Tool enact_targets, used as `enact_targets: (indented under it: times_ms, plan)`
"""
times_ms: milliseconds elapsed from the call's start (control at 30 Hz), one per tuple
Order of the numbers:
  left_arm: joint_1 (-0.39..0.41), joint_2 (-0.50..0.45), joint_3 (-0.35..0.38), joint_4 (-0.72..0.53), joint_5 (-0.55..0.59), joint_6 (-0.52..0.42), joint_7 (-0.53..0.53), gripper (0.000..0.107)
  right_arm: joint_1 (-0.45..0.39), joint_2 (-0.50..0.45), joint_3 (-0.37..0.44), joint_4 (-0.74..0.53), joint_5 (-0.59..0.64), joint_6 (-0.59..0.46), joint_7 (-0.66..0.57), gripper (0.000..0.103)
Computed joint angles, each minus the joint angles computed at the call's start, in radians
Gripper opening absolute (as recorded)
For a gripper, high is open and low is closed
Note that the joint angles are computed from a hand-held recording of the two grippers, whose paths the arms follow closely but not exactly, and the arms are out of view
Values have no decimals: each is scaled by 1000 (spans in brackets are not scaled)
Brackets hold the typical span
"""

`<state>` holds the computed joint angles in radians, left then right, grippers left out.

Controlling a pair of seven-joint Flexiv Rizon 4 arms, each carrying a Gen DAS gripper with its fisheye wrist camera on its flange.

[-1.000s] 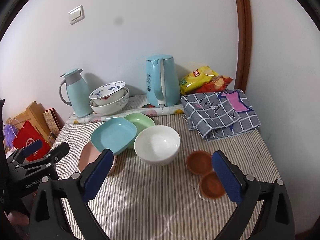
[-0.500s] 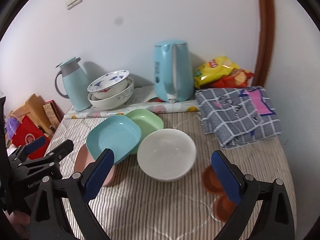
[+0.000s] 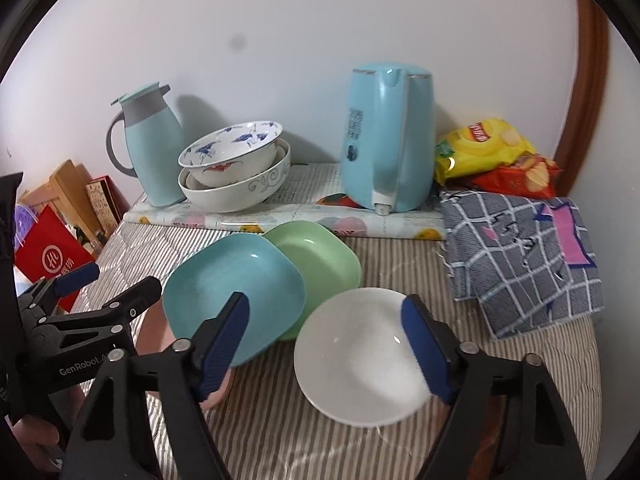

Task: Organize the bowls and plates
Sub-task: 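Reach the left tool to the blue square plate and grasp its rim, then lift the blue plate with the left tool and carry it over the pink plate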

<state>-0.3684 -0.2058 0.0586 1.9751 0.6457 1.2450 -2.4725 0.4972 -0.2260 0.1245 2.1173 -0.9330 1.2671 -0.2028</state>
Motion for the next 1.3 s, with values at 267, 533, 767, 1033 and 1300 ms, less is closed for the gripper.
enact_targets:
  times_ms: [267,533,767,1033,1300]
  plan:
    - [24,-78,5,-22,-96,55,101,79,12,-101,-8,-61,114,30,-123,49]
    - [-9,-152,41,-58,-176,70,190,61,26,-179,-6,-124,263,24,-271,37]
    - [-22,-196,64,-63,-247,104,251,54,44,-226,1,-179,365,-3,-378,34]
    - [-19,-222,75,-48,-326,139,317,39,58,-265,10,-233,441,-55,-454,24]
    - [-34,-243,94,-37,-379,170,376,19,90,-272,-22,-242,435,-75,-455,12]
